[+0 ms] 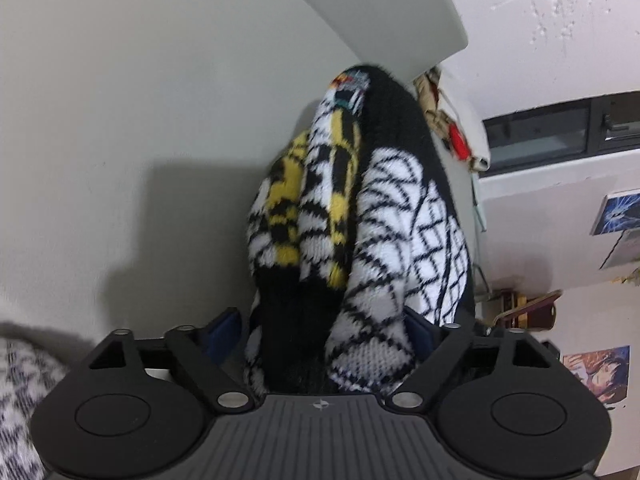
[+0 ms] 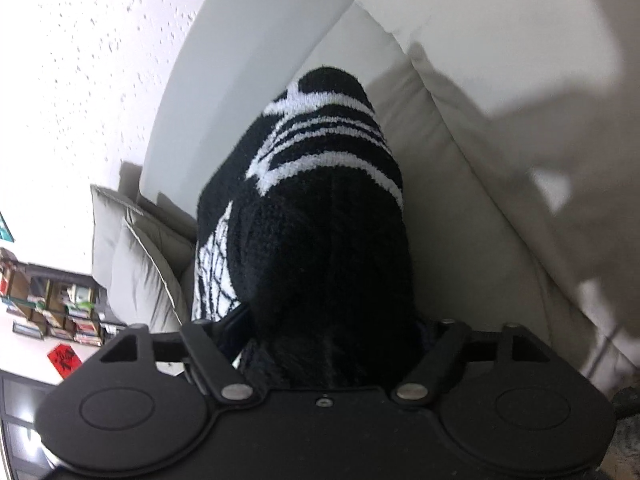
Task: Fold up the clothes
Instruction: 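Lift the bundle with both grippers and carry it along the sofa seat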
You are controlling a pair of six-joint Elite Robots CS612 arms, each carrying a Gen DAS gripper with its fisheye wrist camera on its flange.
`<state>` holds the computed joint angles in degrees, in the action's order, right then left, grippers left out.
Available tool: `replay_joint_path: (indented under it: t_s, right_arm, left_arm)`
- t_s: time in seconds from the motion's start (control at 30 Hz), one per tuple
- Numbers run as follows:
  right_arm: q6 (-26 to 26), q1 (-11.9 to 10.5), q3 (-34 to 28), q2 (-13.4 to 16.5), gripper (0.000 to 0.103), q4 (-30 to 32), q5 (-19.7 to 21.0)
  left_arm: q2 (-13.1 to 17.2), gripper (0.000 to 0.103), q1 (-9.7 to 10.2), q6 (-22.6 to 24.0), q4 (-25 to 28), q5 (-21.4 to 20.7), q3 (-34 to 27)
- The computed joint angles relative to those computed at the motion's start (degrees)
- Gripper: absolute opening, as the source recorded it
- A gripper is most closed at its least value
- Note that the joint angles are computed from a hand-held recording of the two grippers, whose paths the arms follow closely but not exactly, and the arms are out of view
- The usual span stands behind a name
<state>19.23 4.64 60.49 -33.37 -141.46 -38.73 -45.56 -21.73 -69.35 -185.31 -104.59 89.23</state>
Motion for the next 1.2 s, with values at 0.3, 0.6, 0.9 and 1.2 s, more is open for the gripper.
replay_joint_path:
  t_s: [0.3,0.6,0.9,1.2]
  right_arm:
    - [2.9,-0.6,-1.6,2.2,0.09,1.5,4.4]
    - [4.6,0.4,4.0,-1.5,0.06,-12.4,-2.9]
    - [10.5,-3.1,15.3,-9.4,0.059,-27.4,-6.1]
    - [12.6,-7.7,13.1,-9.0,0.059,-35.4,-10.5]
  left_arm:
    - [1.9,0.076,0.23,-2.6,-1.8,-4.1,-1.0]
    - [-1.9,0.057,-1.94,9.7,2.0,3.0,-0.3]
    - [0.3,0.057,-4.09,18.3,2.2,-1.6,-7.7]
    - [9.8,0.057,-5.57,23.6,5.1,-3.4,-25.5]
